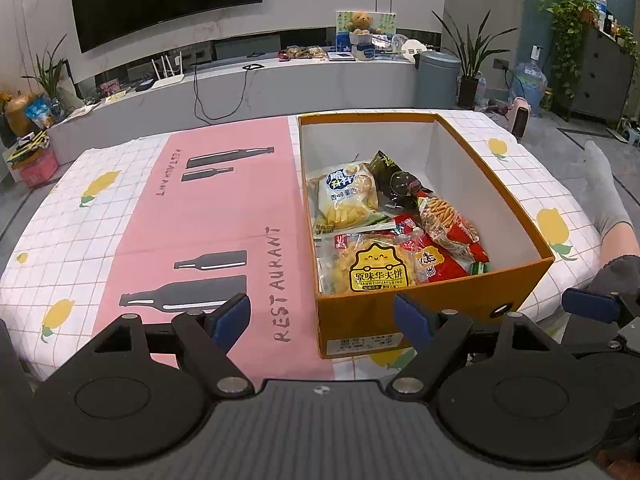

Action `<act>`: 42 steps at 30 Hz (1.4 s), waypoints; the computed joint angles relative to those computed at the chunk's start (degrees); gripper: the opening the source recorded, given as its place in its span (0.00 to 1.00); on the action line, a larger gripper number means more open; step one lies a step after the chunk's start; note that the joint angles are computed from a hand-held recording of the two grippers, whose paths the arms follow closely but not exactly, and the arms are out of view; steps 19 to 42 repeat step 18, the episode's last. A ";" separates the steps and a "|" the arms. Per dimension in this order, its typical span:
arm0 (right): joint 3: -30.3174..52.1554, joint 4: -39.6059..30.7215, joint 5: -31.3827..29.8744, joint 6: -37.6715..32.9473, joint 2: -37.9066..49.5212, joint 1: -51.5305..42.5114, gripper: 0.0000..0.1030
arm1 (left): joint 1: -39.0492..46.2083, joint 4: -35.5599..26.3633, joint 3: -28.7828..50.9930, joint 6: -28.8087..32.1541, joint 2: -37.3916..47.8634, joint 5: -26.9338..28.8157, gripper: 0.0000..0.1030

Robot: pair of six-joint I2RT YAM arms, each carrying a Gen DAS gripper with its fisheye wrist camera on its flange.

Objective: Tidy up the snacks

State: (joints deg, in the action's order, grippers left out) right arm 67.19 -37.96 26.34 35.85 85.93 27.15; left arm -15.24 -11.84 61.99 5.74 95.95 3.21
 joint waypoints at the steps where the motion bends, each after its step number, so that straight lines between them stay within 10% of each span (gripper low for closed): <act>1: 0.01 0.00 -0.14 -0.01 0.01 -0.01 0.90 | 0.04 -0.09 -0.01 -0.04 0.02 0.07 0.92; 42: 0.49 -0.94 -0.32 -0.15 0.25 0.31 0.90 | -0.04 0.11 -0.29 -0.86 0.26 0.50 0.92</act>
